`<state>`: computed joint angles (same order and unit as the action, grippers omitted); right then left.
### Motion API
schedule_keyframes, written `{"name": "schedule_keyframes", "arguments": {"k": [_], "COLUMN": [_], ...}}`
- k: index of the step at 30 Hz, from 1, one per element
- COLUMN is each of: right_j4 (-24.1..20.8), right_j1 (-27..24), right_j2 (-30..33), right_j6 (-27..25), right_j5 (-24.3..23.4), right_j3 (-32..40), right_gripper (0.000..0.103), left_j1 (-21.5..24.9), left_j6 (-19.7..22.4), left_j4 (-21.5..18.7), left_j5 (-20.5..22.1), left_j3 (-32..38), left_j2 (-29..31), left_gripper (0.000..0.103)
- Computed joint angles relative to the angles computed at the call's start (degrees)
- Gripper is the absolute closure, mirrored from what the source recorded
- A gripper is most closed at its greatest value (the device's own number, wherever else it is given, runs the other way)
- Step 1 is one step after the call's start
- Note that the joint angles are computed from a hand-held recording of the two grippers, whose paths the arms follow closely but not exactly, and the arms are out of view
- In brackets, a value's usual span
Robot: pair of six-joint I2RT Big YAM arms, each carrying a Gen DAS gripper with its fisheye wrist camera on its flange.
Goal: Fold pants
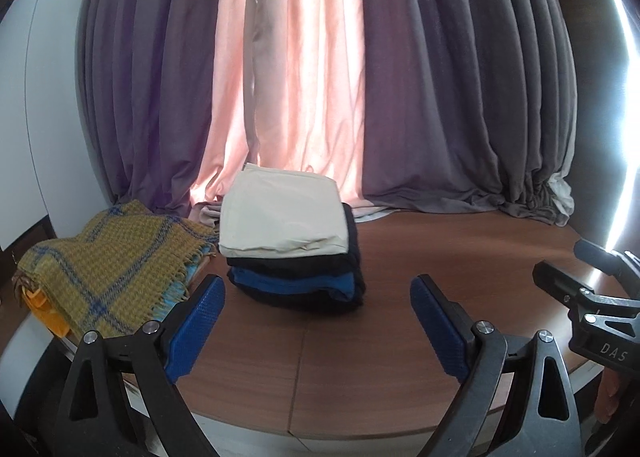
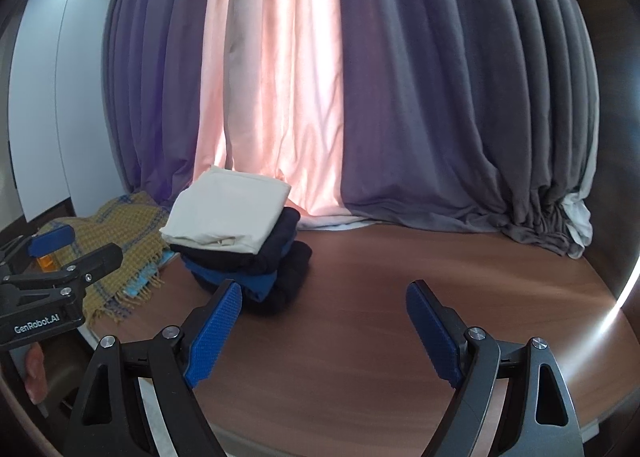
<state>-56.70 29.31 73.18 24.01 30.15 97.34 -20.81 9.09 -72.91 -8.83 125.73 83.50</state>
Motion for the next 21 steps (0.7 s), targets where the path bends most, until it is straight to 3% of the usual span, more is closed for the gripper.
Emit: {"name": "schedule_keyframes", "arguments": {"k": [21], "right_j4": [-5.38], "right_j1": [2.98], "right_j2": [-9.02], "right_j6": [4.23], "right_j5": [4.96], "right_j3": [-6.72], "right_gripper": [0.018], "left_j1": [-6.85], "left_j6": [-1.84], "left_j4": [-0.11], "left_j5": [-4.35], "left_j3": [-8.24], "left_j2": [-6.73], "left_gripper": [0.007]}}
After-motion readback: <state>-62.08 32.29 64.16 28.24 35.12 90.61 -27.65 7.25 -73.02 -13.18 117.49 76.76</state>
